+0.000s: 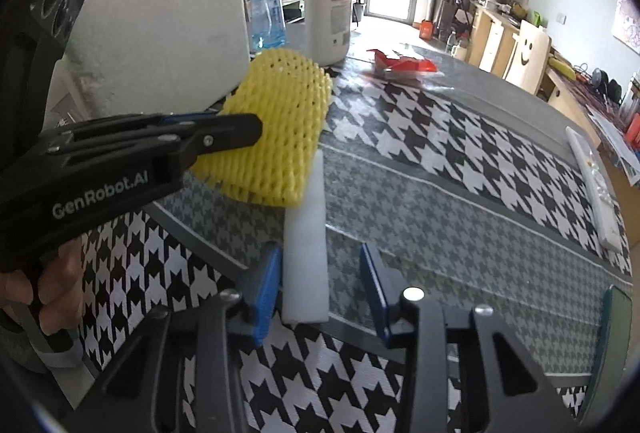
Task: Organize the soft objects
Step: 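Close the left gripper on the yellow foam net while the right gripper grasps the white stick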
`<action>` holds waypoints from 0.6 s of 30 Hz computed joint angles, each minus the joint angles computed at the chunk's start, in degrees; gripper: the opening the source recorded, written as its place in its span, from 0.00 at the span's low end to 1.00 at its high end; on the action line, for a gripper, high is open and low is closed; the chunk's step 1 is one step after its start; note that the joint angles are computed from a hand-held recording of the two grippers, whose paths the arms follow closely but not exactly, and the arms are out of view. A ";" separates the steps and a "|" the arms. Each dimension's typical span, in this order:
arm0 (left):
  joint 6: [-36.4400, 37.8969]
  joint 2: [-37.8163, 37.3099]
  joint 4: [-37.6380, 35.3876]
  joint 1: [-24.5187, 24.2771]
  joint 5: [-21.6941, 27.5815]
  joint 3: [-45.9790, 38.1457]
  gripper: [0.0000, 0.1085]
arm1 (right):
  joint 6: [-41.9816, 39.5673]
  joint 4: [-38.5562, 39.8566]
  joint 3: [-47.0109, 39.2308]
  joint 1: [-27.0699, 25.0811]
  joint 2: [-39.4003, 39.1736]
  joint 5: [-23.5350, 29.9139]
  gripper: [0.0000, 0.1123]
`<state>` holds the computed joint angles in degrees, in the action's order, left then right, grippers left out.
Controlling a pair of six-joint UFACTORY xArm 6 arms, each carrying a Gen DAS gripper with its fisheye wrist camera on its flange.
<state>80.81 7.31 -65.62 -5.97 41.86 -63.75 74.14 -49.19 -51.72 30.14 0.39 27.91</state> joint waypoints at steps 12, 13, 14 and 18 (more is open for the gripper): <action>-0.07 -0.17 -0.21 -0.02 -0.19 0.32 0.11 | -0.19 0.78 -2.15 1.76 1.24 3.21 0.21; -0.20 -0.11 -0.11 0.01 0.01 0.24 0.11 | 0.05 0.84 -2.12 1.75 1.21 3.14 0.20; -0.26 -0.11 -0.09 0.10 0.30 0.21 0.11 | 0.49 0.79 -1.90 1.67 1.05 2.89 0.19; 1.69 -0.84 -1.38 0.14 0.27 0.98 0.11 | 2.96 -0.31 -0.60 1.10 -0.16 1.02 0.15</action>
<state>82.50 6.46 -67.00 -5.83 42.13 -62.77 77.10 -49.49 -52.32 31.23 0.23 28.94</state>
